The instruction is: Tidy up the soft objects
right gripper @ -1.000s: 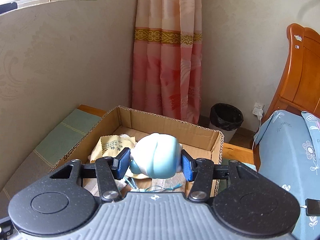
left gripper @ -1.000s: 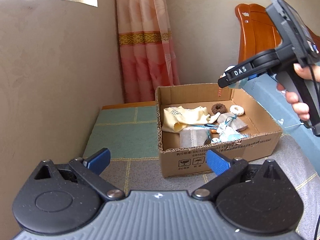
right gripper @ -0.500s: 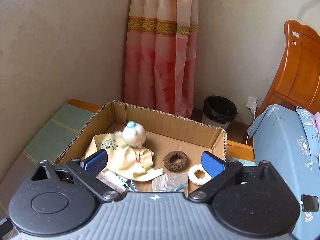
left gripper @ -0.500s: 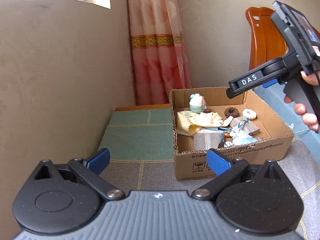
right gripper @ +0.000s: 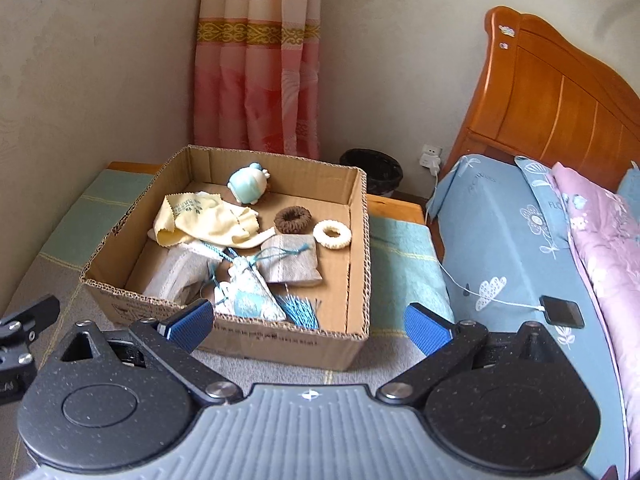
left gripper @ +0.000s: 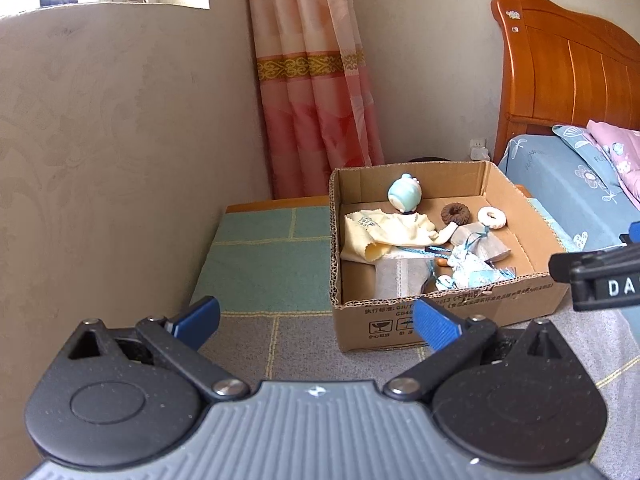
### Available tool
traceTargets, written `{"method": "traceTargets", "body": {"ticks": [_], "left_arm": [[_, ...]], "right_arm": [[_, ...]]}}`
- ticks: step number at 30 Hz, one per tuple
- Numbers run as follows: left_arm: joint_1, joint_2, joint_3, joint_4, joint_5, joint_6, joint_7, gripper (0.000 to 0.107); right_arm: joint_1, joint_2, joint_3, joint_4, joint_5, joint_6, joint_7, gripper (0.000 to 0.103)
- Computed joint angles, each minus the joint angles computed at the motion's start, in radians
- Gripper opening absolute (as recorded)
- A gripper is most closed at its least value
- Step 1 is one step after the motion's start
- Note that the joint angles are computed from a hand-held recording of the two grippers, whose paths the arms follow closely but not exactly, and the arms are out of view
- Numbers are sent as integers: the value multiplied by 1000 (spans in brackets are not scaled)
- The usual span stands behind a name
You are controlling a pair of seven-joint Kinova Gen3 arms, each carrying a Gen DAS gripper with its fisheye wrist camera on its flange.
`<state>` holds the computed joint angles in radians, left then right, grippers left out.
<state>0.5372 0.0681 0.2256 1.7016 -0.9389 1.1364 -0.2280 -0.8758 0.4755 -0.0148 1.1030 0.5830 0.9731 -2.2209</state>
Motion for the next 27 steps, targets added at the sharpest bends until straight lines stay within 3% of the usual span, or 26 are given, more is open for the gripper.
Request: {"method": "traceTargets", "body": {"ticks": [9,27], "left_arm": [[20,8,8,-36,19,20,-22,102],[33,9,7,-62,46,34,-41,102]], "right_arm": [[3,-96,-29,148,20,-41,-136,103],[23,-130,-60,197,46,-72,-178,103]]}}
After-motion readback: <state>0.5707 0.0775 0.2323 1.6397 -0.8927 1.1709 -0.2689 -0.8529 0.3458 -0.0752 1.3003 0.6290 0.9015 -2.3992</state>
